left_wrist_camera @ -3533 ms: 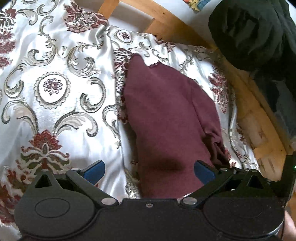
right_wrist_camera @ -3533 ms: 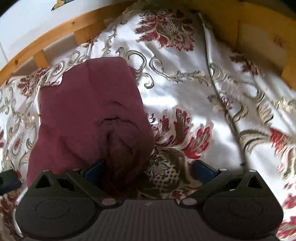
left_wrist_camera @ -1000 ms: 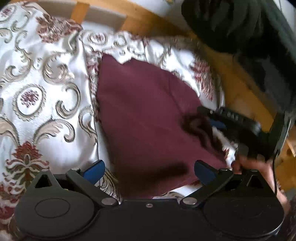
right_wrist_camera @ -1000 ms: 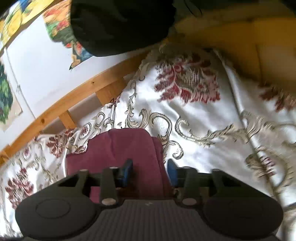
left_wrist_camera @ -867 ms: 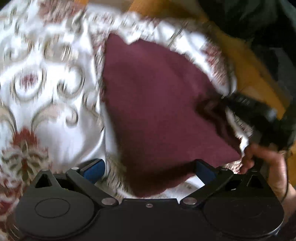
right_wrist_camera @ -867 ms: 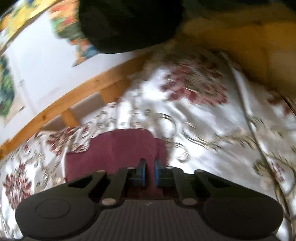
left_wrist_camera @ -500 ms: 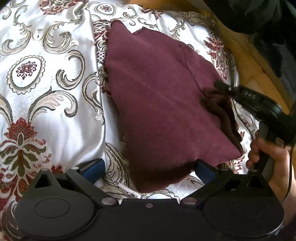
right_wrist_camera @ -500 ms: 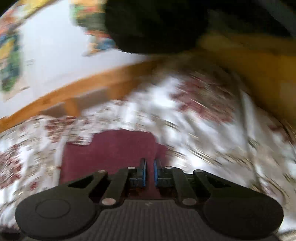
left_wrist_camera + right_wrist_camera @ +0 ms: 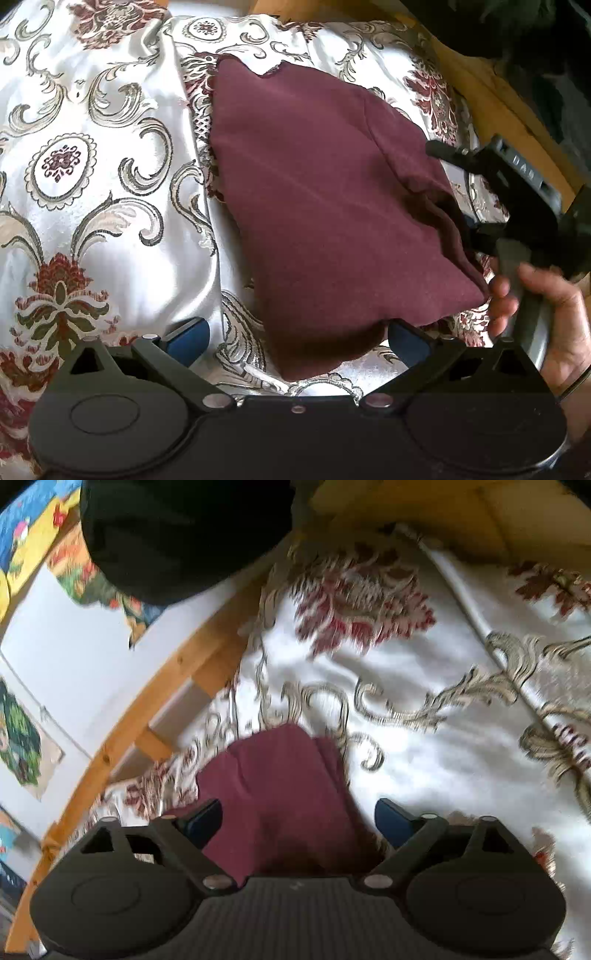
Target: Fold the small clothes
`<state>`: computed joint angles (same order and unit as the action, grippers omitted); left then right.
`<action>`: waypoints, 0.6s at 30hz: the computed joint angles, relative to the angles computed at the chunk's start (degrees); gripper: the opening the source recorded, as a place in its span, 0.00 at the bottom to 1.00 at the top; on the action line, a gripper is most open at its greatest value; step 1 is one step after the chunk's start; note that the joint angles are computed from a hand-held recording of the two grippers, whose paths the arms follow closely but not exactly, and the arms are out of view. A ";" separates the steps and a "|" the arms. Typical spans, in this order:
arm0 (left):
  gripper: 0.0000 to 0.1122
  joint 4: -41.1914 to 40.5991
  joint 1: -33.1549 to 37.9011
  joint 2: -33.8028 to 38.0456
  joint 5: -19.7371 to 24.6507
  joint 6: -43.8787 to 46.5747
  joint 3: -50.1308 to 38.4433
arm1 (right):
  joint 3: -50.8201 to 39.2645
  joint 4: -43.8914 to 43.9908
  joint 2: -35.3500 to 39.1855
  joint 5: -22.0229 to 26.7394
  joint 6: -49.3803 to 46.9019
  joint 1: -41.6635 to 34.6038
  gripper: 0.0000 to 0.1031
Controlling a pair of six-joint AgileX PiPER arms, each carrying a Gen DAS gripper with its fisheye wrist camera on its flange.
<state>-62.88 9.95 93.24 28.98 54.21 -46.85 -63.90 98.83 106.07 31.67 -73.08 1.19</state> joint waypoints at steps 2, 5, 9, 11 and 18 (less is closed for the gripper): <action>0.91 -0.37 0.76 0.43 1.12 0.26 -0.40 | 0.25 -1.46 -0.21 -0.06 -0.04 0.52 0.98; 0.91 -5.22 2.63 1.23 3.66 4.78 -0.23 | -0.72 -5.79 -0.08 -0.72 1.72 1.40 0.99; 0.91 -16.32 6.19 2.74 8.86 13.19 0.29 | -0.06 -7.18 -0.41 -0.71 2.86 1.34 0.99; 0.91 -21.92 6.98 3.70 10.73 18.67 0.15 | 0.20 -6.86 -0.68 -0.54 5.44 1.17 0.99; 0.91 -21.51 4.56 11.00 9.73 16.31 -6.24 | 1.27 -6.14 0.04 3.82 13.72 -0.89 0.99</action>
<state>-84.39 14.51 104.25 38.71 70.52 -53.09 -62.64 92.69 106.11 35.49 -59.36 0.30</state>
